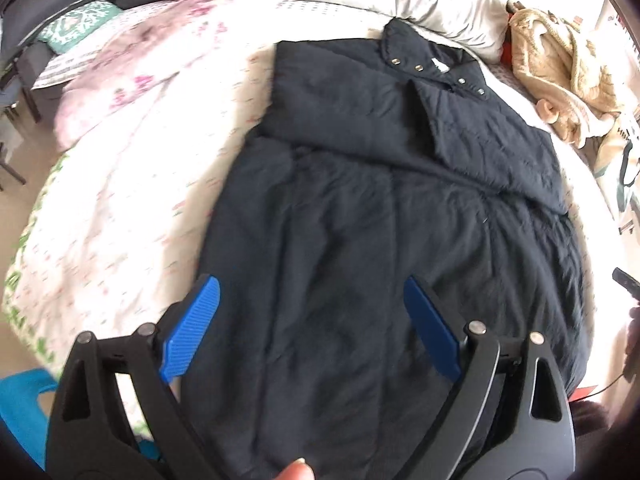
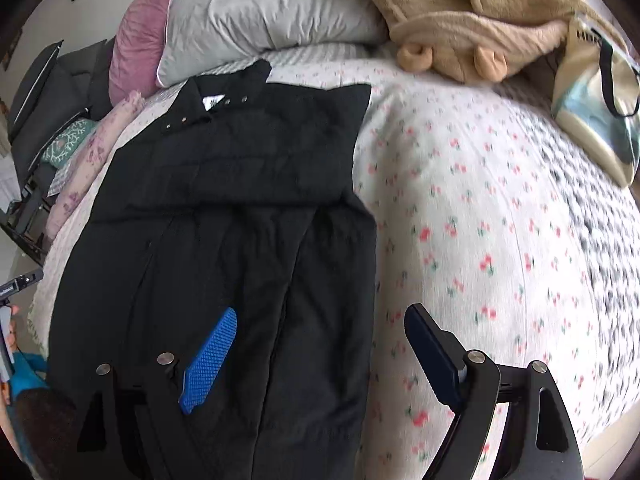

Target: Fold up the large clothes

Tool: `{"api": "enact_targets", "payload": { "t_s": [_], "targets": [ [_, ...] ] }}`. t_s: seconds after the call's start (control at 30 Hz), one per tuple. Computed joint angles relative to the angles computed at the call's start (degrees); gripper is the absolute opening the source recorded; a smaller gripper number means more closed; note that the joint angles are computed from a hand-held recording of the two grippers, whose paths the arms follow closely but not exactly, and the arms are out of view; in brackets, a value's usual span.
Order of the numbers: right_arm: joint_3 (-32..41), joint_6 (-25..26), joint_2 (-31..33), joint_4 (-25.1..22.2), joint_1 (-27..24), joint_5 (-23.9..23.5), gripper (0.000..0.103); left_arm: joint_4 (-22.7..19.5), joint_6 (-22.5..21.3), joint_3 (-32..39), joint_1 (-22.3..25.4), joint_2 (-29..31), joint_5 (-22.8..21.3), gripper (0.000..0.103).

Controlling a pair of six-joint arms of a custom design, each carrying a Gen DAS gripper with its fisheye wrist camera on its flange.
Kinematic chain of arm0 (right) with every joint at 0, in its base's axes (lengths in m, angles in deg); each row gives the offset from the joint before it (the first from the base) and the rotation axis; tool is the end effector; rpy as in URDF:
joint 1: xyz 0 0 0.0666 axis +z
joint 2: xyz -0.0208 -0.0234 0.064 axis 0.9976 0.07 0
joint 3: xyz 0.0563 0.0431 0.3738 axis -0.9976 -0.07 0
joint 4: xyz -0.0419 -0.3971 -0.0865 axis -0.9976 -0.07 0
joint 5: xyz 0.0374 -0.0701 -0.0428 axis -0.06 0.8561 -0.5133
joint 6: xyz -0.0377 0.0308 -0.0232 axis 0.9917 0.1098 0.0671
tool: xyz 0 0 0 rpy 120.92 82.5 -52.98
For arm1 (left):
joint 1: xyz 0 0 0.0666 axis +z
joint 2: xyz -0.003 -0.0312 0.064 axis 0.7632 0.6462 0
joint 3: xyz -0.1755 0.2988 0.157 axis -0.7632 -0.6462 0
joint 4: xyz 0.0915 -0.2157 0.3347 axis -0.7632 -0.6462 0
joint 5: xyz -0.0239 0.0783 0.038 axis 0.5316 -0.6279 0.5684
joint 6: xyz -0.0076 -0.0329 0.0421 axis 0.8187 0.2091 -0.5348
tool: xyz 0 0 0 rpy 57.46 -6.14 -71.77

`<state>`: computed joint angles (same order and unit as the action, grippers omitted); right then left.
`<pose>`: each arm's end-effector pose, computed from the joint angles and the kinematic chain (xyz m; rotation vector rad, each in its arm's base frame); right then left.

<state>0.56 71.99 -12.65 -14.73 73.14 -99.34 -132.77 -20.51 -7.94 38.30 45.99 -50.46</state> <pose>0.3503 -0.0716 0.3977 0.0612 2.5916 0.1955 0.3440 -0.0695 0.4045 -0.0765 2.6587 -0.1258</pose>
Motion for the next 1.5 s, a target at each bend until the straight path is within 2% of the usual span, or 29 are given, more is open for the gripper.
{"api": "enact_targets", "payload": {
  "t_s": [0.1,0.37,0.53,0.7,0.83,0.93,1.03,1.23,1.3,1.37,1.4,1.47,1.5],
  "targets": [
    [-0.6,1.8,-1.4,-4.1,-1.3,-1.8,0.087,-2.0,-1.8,-1.6,1.6,-2.5,-0.1,0.093],
    [-4.8,8.2,-5.2,-11.9,-5.0,-6.4,0.087,-5.0,-6.7,-6.2,7.0,-6.5,4.5,0.093],
    [-6.4,8.4,-4.7,-15.0,-8.8,-9.5,0.087,-6.4,-8.4,-9.1,11.0,-7.0,9.6,0.093],
    [-6.2,8.7,-3.2,-19.2,-12.4,-13.0,0.087,-6.0,-11.0,-11.9,13.8,-8.1,13.8,0.093],
    [-6.2,8.5,-2.3,-20.3,-13.7,-14.4,0.087,-6.0,-12.3,-13.3,16.8,-7.9,18.5,0.093],
    [-6.5,7.3,-0.8,-21.1,-13.4,-14.6,0.087,-5.5,-12.7,-14.4,18.4,-7.6,20.3,0.093],
    [-6.7,7.4,1.1,-22.4,-12.7,-16.2,0.087,-6.0,-13.7,-15.3,19.9,-7.0,24.0,0.093],
    [-8.2,8.8,4.3,-24.1,-9.7,-14.7,0.087,-8.6,-18.0,-16.8,19.4,-6.0,24.6,0.092],
    [-8.1,9.3,5.4,-25.3,-8.2,-14.3,0.087,-7.7,-18.1,-17.7,18.5,-7.4,23.0,0.089],
    [-7.9,9.7,5.4,-25.7,-6.2,-12.9,0.085,-7.7,-18.8,-18.1,17.1,-8.3,21.6,0.077],
    [-7.8,9.8,5.1,-25.8,-5.2,-12.0,0.08,-7.9,-18.9,-18.0,16.8,-8.7,21.5,0.073],
    [-7.7,9.4,4.5,-25.6,-4.4,-11.5,0.07,-8.5,-18.6,-17.7,16.1,-9.3,21.4,0.052],
    [-7.7,9.3,4.3,-25.5,-4.5,-12.0,0.063,-8.7,-18.7,-17.4,16.2,-9.2,21.9,0.046]
  ]
}}
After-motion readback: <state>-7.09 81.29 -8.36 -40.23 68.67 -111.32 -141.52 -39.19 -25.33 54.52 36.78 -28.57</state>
